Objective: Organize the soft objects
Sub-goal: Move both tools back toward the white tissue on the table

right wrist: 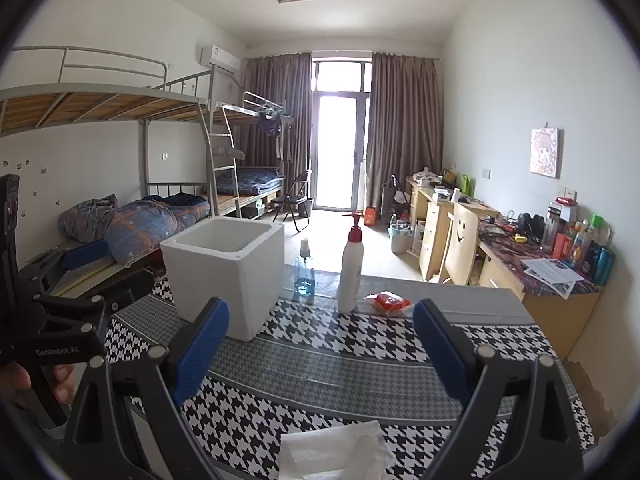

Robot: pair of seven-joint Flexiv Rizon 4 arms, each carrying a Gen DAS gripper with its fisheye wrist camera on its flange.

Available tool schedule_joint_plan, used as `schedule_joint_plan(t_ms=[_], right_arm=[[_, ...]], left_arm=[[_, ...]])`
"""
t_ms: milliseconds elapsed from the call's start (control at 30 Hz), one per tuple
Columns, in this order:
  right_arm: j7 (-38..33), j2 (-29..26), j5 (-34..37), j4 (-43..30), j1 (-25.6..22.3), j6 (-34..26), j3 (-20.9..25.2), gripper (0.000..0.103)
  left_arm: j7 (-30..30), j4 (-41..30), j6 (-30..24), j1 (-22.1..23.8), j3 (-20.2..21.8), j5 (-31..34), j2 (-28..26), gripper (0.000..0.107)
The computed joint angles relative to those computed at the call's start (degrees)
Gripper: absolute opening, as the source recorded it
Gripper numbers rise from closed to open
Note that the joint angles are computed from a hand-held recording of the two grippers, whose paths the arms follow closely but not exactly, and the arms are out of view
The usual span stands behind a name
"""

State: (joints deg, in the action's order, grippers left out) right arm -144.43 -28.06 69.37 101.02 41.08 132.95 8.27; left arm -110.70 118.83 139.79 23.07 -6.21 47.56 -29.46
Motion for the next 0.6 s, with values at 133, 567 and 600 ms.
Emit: schedule_joint_plan(t_ms=[133,567,600], right_arm=[[0.28,-0.37,0.34,0.33,-0.17,0.69,0.19,0.095],[6.46,-1.19,-1.09,4.65,-1.01,3.57,1.2,0.095],[6.67,-1.28,-0.96,4.81,-0.92,3.67,1.08,0.095]], left_arm=[[0.3,0.39,1.07,-0.4,-0.06,0.57,-0.36,0.102],[-3.59,-1.99,0.41,-1.11,-1.29,7.48,-2.08,0.102],[-4.35,-2.52,0.03,-1.03,-1.53,8.29,-2.29,0.102]])
